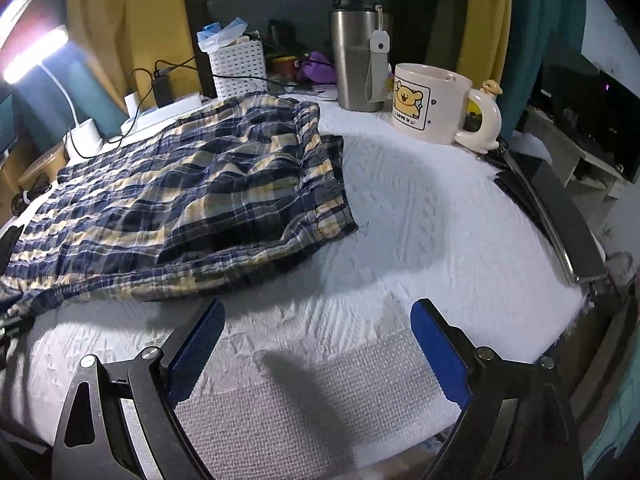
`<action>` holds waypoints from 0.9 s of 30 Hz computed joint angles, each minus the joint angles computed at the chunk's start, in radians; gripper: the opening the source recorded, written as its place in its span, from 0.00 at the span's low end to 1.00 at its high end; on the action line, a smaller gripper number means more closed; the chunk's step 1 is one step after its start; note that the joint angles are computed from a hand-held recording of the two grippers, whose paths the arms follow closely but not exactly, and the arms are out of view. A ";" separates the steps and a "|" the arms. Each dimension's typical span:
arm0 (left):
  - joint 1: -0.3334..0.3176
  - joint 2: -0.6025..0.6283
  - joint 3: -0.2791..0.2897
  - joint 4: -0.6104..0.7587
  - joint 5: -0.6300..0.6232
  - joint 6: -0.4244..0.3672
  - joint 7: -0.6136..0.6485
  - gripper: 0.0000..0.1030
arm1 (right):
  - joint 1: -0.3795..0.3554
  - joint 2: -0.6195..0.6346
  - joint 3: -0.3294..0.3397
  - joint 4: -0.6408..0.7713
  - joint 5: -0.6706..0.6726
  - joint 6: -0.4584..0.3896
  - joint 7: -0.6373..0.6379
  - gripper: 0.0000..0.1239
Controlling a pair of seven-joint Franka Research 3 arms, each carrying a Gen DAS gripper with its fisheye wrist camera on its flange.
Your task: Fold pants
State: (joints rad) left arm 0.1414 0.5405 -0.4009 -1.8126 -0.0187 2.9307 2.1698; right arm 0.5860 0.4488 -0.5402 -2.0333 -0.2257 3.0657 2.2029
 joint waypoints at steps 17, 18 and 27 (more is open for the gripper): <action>0.076 -0.073 -0.052 -0.004 -0.220 -0.124 0.063 0.51 | -0.044 0.010 0.056 0.008 0.110 0.021 -0.099 0.77; 0.076 -0.077 -0.046 -0.003 -0.238 -0.110 0.071 0.52 | -0.047 0.009 0.060 0.009 0.115 0.021 -0.103 0.77; -0.035 0.049 0.182 0.182 -0.108 -0.106 -0.265 0.52 | -0.085 0.022 0.104 0.058 0.133 -0.008 -0.140 0.77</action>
State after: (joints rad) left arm 0.1059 0.5891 -0.2187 -1.6304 -0.1265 2.8250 1.9043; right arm 0.5007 0.4703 -0.4367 -1.9758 -0.0924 3.0578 2.0628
